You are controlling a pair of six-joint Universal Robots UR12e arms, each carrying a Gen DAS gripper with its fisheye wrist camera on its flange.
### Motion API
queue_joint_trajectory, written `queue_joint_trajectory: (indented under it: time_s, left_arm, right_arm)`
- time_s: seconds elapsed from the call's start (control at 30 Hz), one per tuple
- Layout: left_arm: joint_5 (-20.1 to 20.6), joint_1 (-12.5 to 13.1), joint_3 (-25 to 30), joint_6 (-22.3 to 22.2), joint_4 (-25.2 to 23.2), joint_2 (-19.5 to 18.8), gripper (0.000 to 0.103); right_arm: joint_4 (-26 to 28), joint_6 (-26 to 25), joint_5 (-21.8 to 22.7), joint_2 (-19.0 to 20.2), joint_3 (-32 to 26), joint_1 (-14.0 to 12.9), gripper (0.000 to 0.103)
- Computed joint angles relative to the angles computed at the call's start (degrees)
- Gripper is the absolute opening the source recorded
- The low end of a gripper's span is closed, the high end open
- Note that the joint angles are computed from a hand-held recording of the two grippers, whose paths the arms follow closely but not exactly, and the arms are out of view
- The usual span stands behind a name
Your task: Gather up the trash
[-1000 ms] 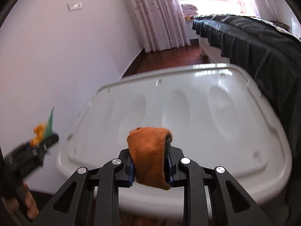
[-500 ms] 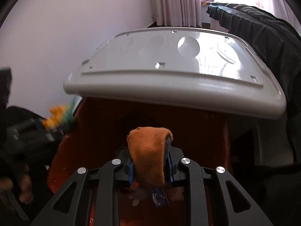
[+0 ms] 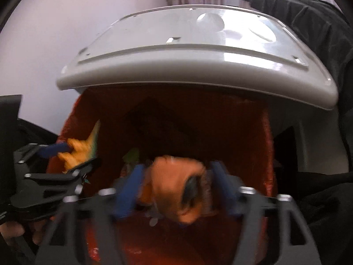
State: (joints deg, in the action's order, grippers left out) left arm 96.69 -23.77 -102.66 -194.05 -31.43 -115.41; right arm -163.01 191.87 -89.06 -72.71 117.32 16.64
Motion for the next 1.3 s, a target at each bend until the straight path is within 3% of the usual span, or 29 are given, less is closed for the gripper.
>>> queue_joint_trajectory:
  time_s: [0.2, 0.4, 0.7, 1.3]
  left_arm:
    - [-0.36, 0.52, -0.27, 0.08, -0.19, 0.20, 0.093]
    - [-0.16, 0.51, -1.61, 0.86, 3.35, 0.98, 0.093]
    - [-1.41, 0.91, -2.11, -0.38, 5.07, 1.56, 0.093]
    - [-2.70, 1.26, -2.42, -1.27, 5.78, 1.87, 0.093]
  right_arm:
    - [-4.23, 5.22, -2.80, -0.82, 1.38, -0.52, 0.077]
    - [-6.53, 9.48, -6.57, -1.31, 2.33, -0.80, 0.084]
    - [-7.05, 6.75, -8.46, -1.08, 2.12, 0.24, 0.084]
    - [-6.28, 7.14, -9.25, -1.24, 2.04, 0.37, 0.084]
